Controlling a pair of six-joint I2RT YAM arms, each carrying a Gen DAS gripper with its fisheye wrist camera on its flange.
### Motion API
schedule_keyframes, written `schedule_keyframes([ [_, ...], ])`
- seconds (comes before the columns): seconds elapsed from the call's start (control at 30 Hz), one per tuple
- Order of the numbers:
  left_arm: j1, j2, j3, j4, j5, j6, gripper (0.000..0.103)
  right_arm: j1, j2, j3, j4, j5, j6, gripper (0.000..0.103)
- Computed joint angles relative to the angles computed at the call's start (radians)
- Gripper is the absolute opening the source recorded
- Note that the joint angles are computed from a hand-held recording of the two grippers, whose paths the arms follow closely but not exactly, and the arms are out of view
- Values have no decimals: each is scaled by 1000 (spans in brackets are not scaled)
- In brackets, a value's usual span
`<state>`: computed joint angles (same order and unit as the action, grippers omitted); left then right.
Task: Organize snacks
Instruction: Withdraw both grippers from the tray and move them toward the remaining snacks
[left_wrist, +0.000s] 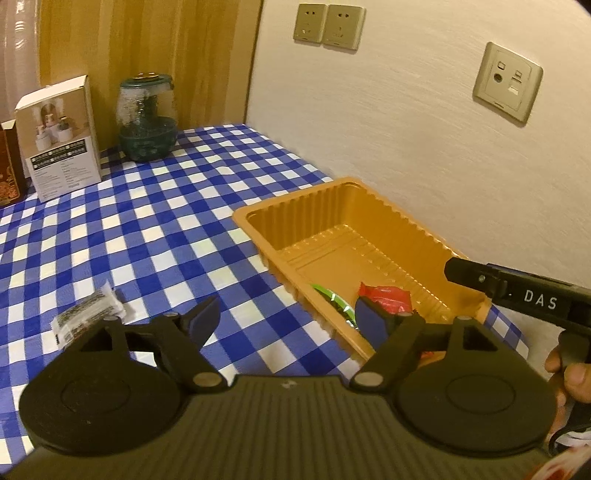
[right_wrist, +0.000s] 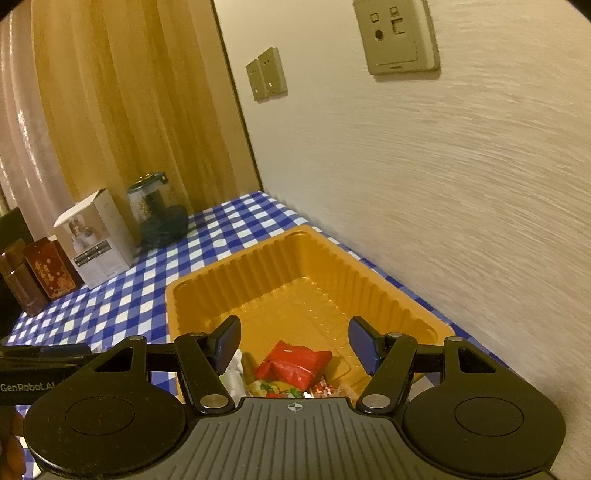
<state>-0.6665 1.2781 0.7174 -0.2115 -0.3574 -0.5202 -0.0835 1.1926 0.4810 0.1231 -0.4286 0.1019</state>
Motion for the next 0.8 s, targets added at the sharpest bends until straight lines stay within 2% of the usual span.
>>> schedule_keyframes([
  [0.4,83,-151,-81,-59,-4,0,88,107,-29,-7,8,57,19,65],
  [0.67,237,-326,-143,-143,15,41,88,211,-41,-14,27,106,29,65],
  [0.8,340,-400,-161,-185,55,72,88,254,-37,-9,34,126,45,65],
])
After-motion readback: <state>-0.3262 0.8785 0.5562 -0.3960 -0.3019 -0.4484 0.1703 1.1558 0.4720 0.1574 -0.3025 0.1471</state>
